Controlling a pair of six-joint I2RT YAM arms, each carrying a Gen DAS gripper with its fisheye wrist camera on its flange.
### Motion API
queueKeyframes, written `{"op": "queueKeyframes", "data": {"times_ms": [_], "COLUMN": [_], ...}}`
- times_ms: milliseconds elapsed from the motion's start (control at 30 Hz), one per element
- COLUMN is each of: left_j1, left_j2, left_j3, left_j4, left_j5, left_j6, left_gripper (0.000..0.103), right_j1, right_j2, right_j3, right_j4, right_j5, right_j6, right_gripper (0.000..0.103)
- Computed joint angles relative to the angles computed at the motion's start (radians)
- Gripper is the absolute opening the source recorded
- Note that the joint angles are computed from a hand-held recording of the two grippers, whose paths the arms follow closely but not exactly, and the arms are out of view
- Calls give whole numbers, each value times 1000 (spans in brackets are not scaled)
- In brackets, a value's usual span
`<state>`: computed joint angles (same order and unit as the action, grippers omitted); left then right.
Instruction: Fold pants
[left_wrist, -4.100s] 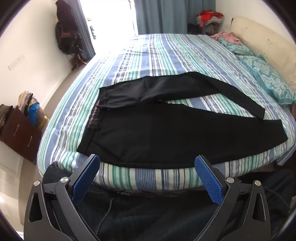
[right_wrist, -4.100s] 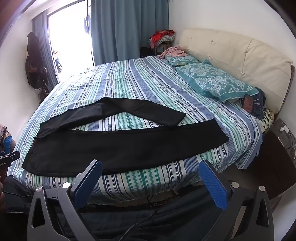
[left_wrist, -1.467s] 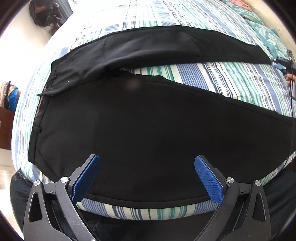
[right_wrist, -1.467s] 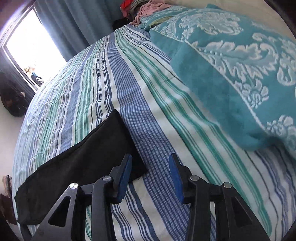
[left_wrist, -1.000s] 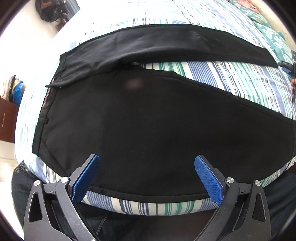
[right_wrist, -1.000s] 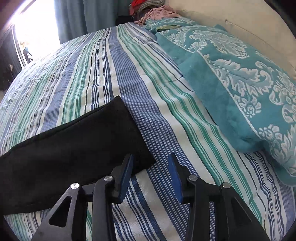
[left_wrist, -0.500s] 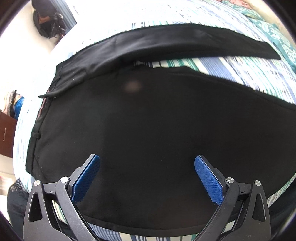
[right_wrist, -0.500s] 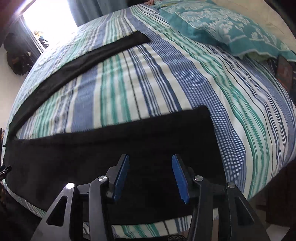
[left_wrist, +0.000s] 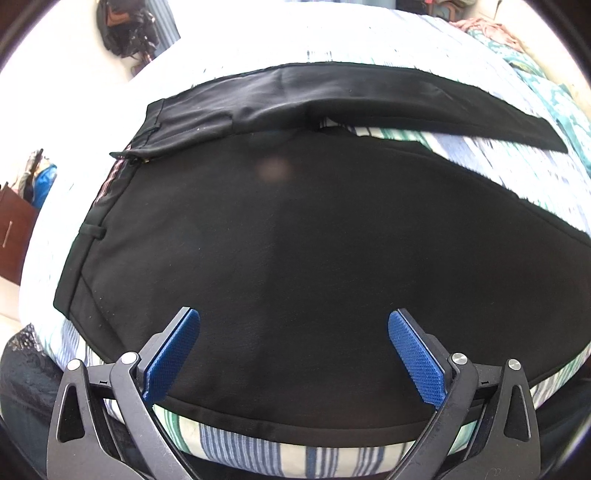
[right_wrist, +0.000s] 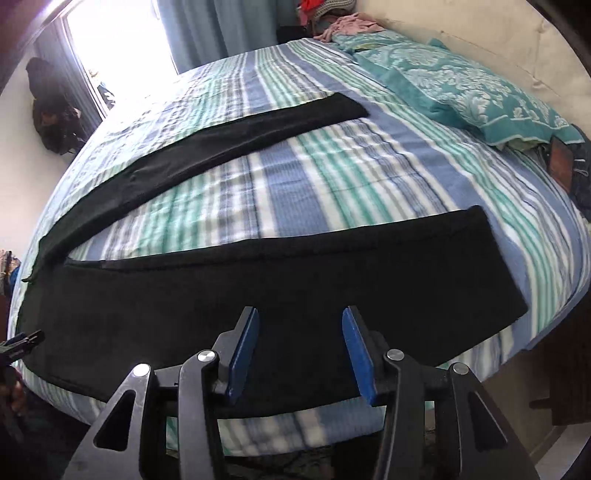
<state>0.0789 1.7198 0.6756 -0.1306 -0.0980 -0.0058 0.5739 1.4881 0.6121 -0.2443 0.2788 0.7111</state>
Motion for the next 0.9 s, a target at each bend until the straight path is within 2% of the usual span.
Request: {"op": "queueKeyframes", "data": {"times_ms": [67, 200, 267, 367, 467, 533, 600, 667, 700, 800, 900], "left_j1": [1, 95, 125, 161, 159, 155, 162, 162, 171, 188, 153], "left_j2": [13, 2, -4, -19, -24, -27, -39, -71, -94, -166, -85], "left_j3": [-14, -46, -61, -98, -130, -136, -128, -105, -98, -49, 116], "left_j4": [6, 30, 41, 75, 117, 121, 86, 14, -8, -39, -80], "left_j5": [-2, 67, 77, 116, 118, 114, 124, 128, 146, 248, 260], "left_j6": [-2, 32, 54, 91, 122, 124, 128, 121, 112, 97, 98], "left_gripper": [102, 103, 103, 103, 103, 103, 103, 102, 102, 102, 102], "right_j1": [125, 291, 344, 391, 391, 397, 417, 443, 453, 454, 364], "right_j2": [103, 326, 409, 430, 421, 436, 479, 520, 511, 410, 320], "right_j3": [61, 175, 218, 212, 184, 192, 258, 363, 372, 307, 261], "right_j4": [49, 138, 131, 133, 171, 187, 125, -24, -40, 21, 74], "right_j5": [24, 25, 27, 71, 58, 53, 55, 84, 100, 154, 127], "right_j6": [99, 260, 312, 360, 373, 363, 352, 333, 327, 310, 200], "right_gripper": [55, 55, 56, 61, 69, 90, 100, 99, 99, 99, 99]}}
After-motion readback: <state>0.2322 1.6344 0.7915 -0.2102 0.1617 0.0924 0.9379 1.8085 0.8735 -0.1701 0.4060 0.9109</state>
